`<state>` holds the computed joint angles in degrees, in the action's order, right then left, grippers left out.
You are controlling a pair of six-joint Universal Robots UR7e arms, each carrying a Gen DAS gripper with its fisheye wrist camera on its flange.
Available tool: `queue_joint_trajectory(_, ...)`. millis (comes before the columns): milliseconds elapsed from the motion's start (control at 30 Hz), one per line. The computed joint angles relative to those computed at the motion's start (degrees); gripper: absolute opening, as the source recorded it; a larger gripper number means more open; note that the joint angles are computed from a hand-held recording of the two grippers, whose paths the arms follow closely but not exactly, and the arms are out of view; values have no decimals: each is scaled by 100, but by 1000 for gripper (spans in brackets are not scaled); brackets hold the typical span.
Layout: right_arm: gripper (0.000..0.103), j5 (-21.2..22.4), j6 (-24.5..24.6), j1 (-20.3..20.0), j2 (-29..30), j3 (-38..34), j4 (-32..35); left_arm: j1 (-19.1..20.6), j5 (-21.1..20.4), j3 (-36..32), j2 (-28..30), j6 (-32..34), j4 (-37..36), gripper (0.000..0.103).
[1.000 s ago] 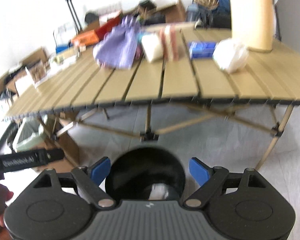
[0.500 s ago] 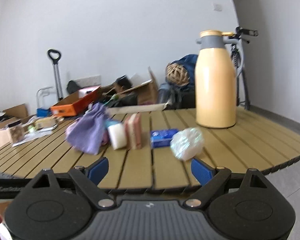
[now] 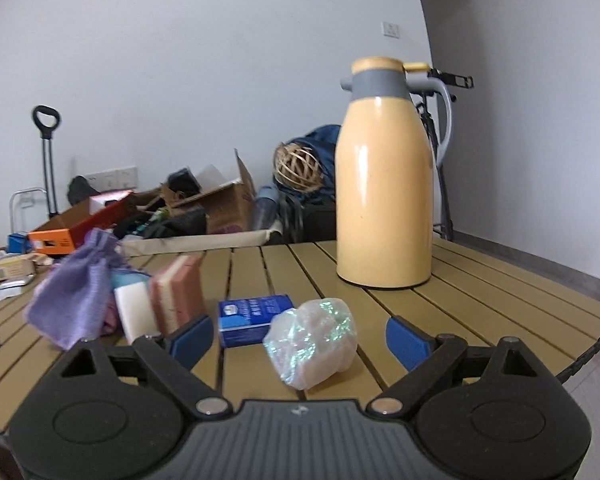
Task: Collect trash
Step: 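Close the right gripper on the clear plastic bag, then grasp the purple drawstring bag with the left gripper while right holds plastic bag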
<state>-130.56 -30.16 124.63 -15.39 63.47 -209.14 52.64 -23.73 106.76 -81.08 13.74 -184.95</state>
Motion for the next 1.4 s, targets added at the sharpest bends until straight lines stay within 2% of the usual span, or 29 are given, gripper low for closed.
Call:
queue_joint_trajectory(133,93,-40,80,-103,196,-367,193,101,-159,-66,48,213,-109,103)
queue_joint_trajectory(233,88,60,191,-188,223,-455,465,156,-112,-93,120,322,-213,103)
queue_joint_trajectory(400,48,-16,362,-236,249,-554,917,202,-133,-77,117,319,-127,103)
queue_joint_trajectory(500,40,-4,454,-235,168,-439,983,228,-197,-59,112,312,-107,103)
queue_joint_trajectory(733,36,167,652,-217,17,-248,911,281,-318,-7,41,193,229,103)
queue_joint_trajectory(900,36,291,820,-249,-100,-113,799,270,-265,-85,150,455,63,103)
queue_joint_trajectory(1033,36,351,906,-272,-171,-32,712,275,-104,-440,531,1097,-299,103)
queue_joint_trajectory(1200,36,396,1011,-285,-194,-8,634,421,-224,-1026,984,1654,-236,103)
queue_joint_trajectory(1333,36,421,1070,-284,-187,-40,583,518,-124,-1656,1543,2320,-396,103)
queue_joint_trajectory(1400,36,425,1061,-282,-186,-37,541,581,-127,-1952,1750,2384,-293,103)
